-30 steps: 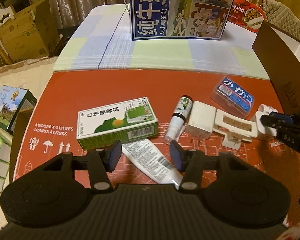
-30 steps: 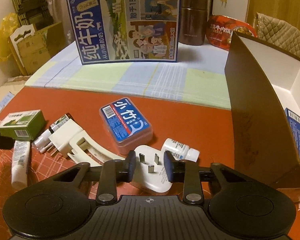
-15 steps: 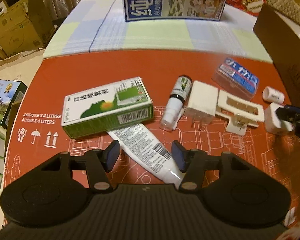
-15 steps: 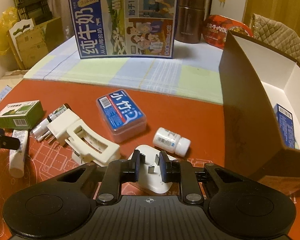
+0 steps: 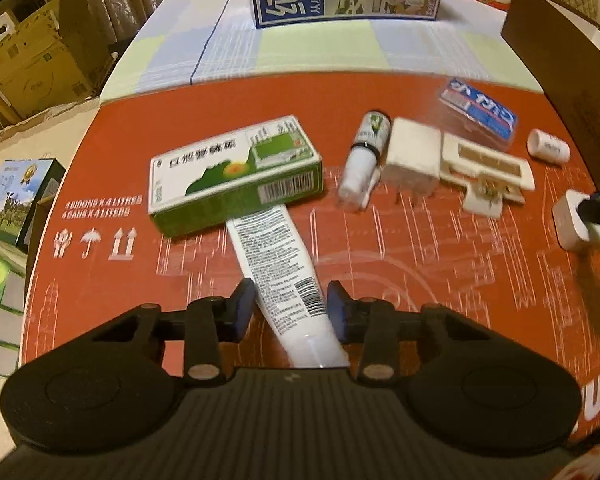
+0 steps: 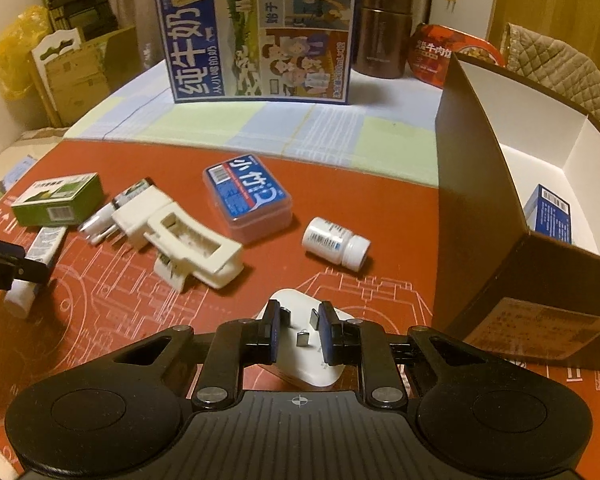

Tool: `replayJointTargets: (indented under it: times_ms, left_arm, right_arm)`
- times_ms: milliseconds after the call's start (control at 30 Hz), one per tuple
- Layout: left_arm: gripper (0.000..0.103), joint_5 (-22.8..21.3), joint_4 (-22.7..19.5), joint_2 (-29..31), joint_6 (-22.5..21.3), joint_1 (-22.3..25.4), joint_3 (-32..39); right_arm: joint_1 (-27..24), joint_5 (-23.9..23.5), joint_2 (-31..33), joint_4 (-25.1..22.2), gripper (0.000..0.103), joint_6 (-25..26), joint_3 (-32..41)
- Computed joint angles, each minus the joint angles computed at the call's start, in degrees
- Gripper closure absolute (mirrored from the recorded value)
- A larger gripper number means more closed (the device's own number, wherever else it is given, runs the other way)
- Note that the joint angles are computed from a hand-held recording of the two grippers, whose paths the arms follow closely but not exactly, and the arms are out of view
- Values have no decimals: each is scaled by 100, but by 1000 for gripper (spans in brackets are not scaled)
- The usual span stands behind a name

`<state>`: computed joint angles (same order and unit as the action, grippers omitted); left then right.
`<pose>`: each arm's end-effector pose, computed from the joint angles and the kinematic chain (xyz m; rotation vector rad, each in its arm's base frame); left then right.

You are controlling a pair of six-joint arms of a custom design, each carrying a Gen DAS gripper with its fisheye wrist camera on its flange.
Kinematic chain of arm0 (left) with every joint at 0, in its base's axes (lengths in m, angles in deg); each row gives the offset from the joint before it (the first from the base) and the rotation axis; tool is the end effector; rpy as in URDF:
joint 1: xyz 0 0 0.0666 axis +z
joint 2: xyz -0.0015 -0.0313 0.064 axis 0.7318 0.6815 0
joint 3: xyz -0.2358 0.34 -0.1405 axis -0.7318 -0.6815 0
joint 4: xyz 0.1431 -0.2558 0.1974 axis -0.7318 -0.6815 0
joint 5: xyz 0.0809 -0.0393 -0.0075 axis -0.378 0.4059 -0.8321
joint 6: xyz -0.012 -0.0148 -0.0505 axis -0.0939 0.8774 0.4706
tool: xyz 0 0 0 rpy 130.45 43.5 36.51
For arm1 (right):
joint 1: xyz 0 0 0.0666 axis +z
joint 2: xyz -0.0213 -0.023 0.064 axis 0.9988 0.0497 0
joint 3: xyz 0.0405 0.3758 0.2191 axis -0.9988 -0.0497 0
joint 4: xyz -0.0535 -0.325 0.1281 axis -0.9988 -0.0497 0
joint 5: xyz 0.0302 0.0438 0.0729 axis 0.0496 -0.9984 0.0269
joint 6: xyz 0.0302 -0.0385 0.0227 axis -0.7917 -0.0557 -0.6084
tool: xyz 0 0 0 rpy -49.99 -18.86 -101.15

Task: Organize rigid objects
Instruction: 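Grasp the white tube with the left tool while the right tool grasps the white plug, then carry the white tube and white plug toward the cardboard box with both tools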

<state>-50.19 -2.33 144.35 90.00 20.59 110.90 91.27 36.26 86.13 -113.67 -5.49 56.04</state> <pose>0.5927 -0.2829 0.3902 -0.2034 2.6667 0.1388 0.6218 0.0543 0.3816 -0.5575 2.3846 0.2561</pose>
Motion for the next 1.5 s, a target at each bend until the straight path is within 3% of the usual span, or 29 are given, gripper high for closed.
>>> replayJointTargets:
  times_ms: [333,1167,1500]
  left_arm:
    - [63,166,-196,41,567,32,-2]
    - [69,12,-193,37,481,-268,287]
    - [69,-127,-324,202,270,-457,1066]
  right_arm:
    - [-68,-200,-142,37,86,170,-222]
    - [-147,-331,-293,66,87,278,-330]
    - [-259,-600,-412,-80,87,242,-172]
